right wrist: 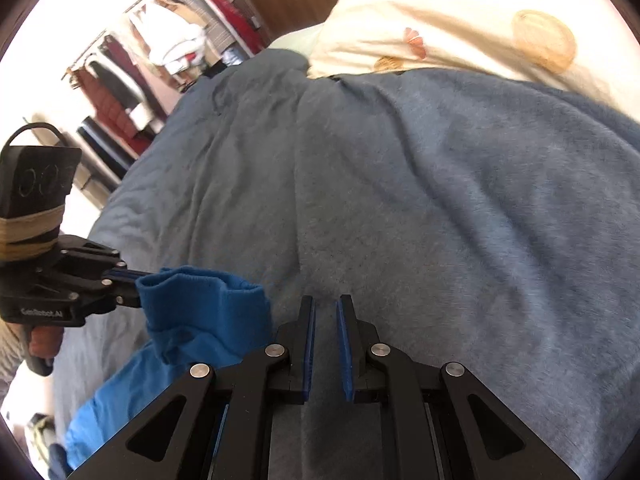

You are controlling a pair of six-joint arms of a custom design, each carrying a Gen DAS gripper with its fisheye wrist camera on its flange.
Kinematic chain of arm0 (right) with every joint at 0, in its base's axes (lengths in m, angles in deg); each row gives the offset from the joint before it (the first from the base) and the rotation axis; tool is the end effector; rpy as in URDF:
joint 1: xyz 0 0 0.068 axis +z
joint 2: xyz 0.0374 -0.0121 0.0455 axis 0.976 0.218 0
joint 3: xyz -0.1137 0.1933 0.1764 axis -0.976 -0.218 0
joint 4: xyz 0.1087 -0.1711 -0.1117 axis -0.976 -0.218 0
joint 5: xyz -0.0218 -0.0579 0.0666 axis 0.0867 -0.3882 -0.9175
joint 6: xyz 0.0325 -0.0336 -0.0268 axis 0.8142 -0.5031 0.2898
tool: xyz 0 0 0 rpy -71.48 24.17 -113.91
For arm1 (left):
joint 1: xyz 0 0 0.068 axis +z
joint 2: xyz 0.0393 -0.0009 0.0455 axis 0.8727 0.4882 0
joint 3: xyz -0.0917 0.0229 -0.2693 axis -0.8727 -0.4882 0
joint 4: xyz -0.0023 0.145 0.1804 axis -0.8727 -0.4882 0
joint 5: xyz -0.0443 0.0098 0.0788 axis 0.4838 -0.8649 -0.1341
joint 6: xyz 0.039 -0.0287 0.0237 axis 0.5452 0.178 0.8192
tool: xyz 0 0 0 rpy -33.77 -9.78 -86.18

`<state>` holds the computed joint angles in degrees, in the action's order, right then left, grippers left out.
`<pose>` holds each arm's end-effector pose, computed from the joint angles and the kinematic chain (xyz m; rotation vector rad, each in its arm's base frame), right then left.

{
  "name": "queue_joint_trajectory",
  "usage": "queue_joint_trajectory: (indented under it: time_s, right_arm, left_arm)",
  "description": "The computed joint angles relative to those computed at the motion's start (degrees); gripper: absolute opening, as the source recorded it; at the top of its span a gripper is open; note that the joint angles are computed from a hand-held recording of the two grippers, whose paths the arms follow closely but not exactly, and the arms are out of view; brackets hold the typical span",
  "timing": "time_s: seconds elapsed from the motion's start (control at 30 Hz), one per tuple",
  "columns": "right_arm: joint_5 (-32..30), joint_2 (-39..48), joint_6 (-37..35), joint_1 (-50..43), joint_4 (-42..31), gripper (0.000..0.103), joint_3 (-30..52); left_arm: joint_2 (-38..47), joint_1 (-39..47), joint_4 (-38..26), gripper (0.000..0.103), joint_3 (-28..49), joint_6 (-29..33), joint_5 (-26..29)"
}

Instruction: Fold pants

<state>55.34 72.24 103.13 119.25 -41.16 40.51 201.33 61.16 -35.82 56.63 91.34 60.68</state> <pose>0.2263 0.1925 0.0927 0.3795 2.4456 0.5092 0.3716 -0.0134 0.1625 1.4350 2.5747 -0.7039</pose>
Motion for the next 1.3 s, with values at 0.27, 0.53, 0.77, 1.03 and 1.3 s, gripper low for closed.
queue_joint_trajectory:
  time_s: [0.27, 0.53, 0.77, 1.03, 1.3]
  right_arm:
    - [-6.48, 1.46, -2.28, -0.50, 5.48, 0.022, 0.73]
    - [-14.98, 5.30, -8.36, -3.29, 6.75, 0.028, 5.22]
    - [-24.05, 11.79, -9.80, -7.95, 8.92, 0.028, 9.66]
    - [-24.86, 12.74, -7.56, -7.53, 6.59, 0.010, 10.97]
    - [-8.45, -0.60, -1.78, -3.48, 0.46, 0.009, 3.72]
  left_arm:
    - [-0.72, 1.50, 0.43, 0.006, -1.22, 1.31, -1.88]
    - [0.42, 2.14, 2.09, 0.006, -1.43, 0.01, -2.11]
    - [1.27, 3.37, 2.33, 0.006, -1.09, 0.19, -2.22]
    - [0.18, 2.23, 5.16, 0.006, -2.32, -1.60, -1.82]
    - [-1.47, -4.39, 13.64, 0.006, -3.21, -10.59, 2.17]
